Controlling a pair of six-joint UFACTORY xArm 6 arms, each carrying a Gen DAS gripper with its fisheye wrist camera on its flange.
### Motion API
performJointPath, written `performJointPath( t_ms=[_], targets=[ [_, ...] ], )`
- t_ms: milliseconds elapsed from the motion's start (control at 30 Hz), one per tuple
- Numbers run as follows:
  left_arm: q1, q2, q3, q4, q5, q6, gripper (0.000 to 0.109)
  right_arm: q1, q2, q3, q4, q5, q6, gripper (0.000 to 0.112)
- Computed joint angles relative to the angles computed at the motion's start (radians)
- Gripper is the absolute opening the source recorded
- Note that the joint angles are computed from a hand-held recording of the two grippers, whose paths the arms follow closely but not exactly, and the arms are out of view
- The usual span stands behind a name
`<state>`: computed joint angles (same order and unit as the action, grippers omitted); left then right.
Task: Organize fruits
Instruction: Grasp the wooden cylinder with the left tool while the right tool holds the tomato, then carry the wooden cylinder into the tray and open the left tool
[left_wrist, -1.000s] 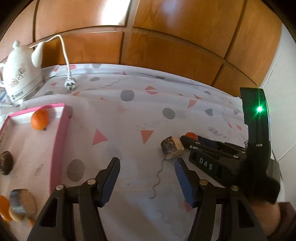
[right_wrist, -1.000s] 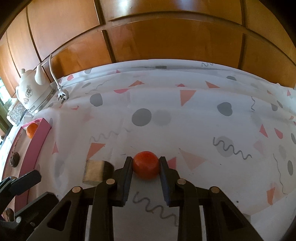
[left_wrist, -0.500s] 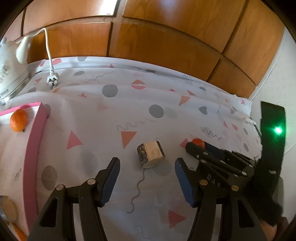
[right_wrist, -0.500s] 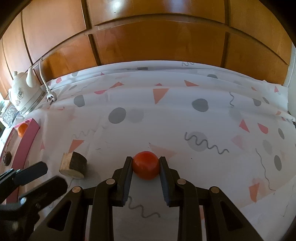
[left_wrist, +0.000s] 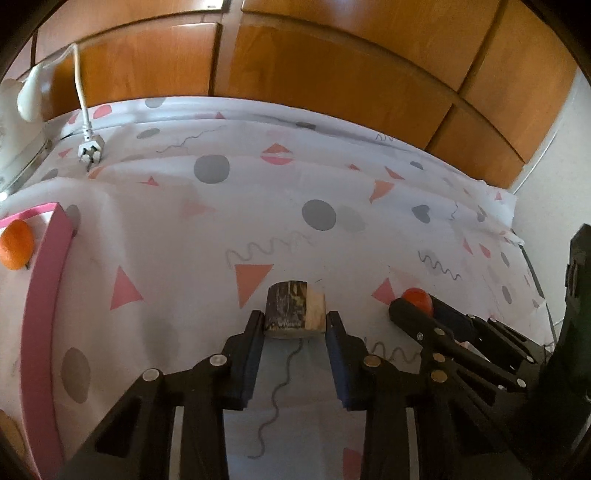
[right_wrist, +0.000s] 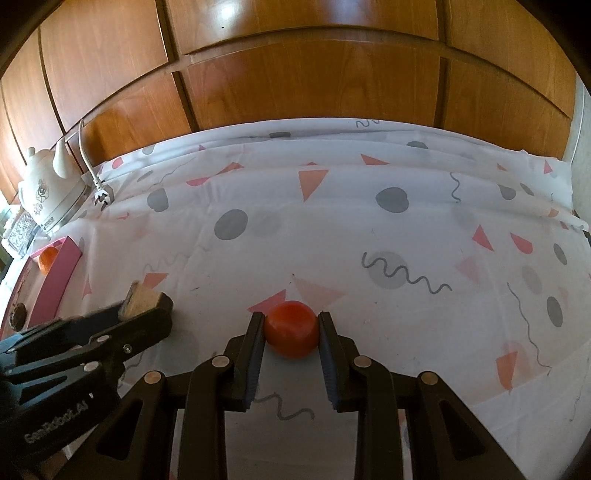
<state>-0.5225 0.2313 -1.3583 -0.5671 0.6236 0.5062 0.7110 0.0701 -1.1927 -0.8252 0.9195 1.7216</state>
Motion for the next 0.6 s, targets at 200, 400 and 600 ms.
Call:
performJointPath(
  t_ms=[200, 400, 600],
  targets=[
    [0.029, -0.082, 0.099, 0.004, -0.021, 0.033, 0.033, 0.025, 0.007, -0.015, 0.018, 0.001, -0.010, 0.028],
    [0.063, -0.199, 0.245, -0.005, -0.084, 0.076, 0.033, 0.075, 0.028, -0.048, 0.031, 0.012, 0.003, 0.028],
    [0.074, -0.312, 0.394, -0.086, -0.165, 0.191, 0.033, 0.131, 0.049, -0.074, 0.028, 0.038, 0.030, 0.028]
  ],
)
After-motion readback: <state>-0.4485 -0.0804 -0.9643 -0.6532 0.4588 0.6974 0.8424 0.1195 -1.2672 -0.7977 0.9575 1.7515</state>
